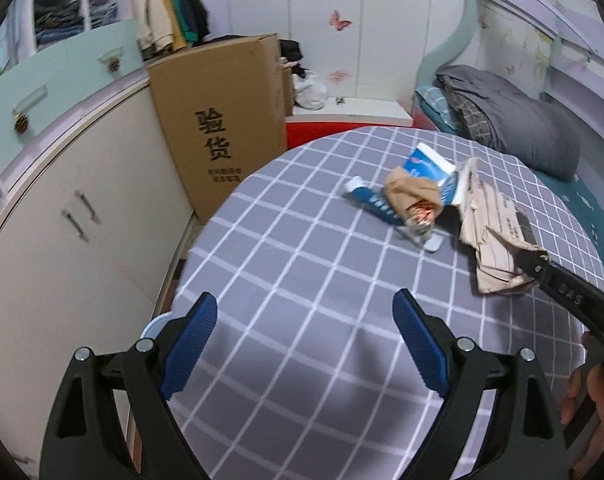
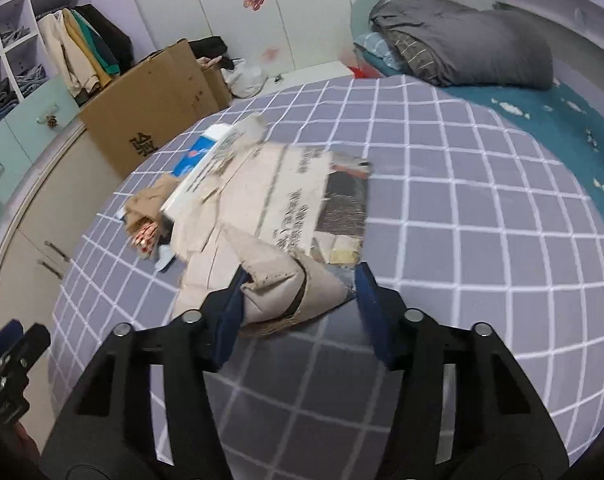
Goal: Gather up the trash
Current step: 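Grasp the newspaper-wrapped bundle with the right tool while the left tool grasps the tan cloth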
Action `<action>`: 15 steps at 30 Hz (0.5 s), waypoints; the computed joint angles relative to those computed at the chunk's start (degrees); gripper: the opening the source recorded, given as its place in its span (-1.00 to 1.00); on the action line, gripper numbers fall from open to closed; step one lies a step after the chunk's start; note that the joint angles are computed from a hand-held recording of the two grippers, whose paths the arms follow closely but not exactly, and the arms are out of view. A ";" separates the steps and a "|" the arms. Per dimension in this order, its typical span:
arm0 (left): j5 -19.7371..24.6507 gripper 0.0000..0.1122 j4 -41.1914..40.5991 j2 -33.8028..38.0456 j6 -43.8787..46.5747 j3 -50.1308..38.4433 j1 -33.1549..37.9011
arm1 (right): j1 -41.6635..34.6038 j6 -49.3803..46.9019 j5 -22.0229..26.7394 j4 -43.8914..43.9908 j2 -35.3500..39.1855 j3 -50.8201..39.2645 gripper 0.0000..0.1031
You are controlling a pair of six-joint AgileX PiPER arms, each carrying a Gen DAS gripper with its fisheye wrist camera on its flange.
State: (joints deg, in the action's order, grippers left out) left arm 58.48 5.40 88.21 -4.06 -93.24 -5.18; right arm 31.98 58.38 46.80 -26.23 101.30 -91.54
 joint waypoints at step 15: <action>3.74 0.55 0.57 20.33 -2.68 -25.66 -7.36 | -6.56 5.43 -8.15 -6.88 -4.30 5.58 -0.06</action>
State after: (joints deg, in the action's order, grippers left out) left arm 62.22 5.97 108.54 -6.74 -118.90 -12.54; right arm 25.42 63.82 38.65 -33.11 97.00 -85.97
